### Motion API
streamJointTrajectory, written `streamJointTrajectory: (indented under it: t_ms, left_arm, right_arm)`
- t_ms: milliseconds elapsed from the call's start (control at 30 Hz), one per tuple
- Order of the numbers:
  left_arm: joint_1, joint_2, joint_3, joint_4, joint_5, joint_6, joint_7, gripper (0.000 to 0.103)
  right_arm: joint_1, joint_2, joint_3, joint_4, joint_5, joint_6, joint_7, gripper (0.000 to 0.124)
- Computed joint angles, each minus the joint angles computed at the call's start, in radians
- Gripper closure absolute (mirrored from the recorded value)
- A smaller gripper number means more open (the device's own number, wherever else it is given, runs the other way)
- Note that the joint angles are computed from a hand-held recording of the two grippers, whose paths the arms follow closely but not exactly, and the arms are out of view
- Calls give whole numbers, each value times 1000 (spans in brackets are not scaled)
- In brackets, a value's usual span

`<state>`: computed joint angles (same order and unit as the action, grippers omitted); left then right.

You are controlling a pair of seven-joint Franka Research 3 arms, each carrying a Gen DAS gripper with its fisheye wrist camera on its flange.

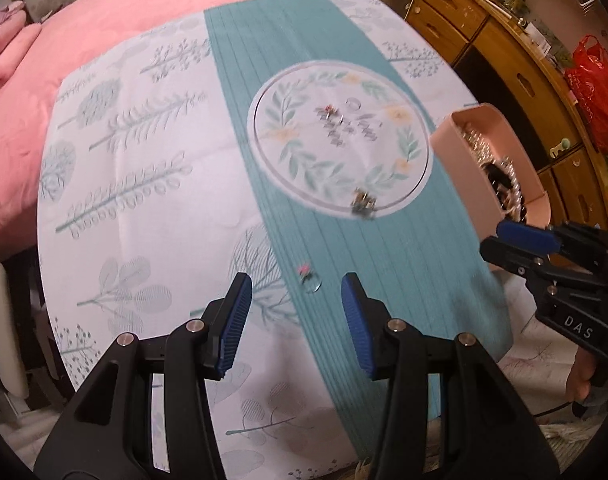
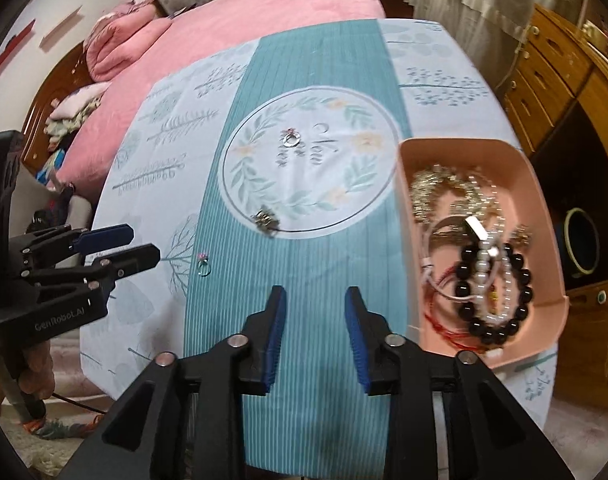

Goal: Organize jewelry
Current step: 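Move both tools back toward the pink-stone ring and small charm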

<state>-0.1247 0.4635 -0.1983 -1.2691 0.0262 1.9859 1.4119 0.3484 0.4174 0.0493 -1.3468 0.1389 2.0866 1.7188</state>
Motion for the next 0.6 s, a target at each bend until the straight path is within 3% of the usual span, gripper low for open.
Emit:
streamJointTrajectory:
  t_ms: [400,600]
  left_arm:
    - [33,-33,-7,-157,-59,92,-56,59]
    - [32,-15,-10,-158,-76,105,-71,59]
  right_arm:
    - [37,142,16,103,4,27,-66,90]
    - [59,300,11,315,-4,-12,-92,90]
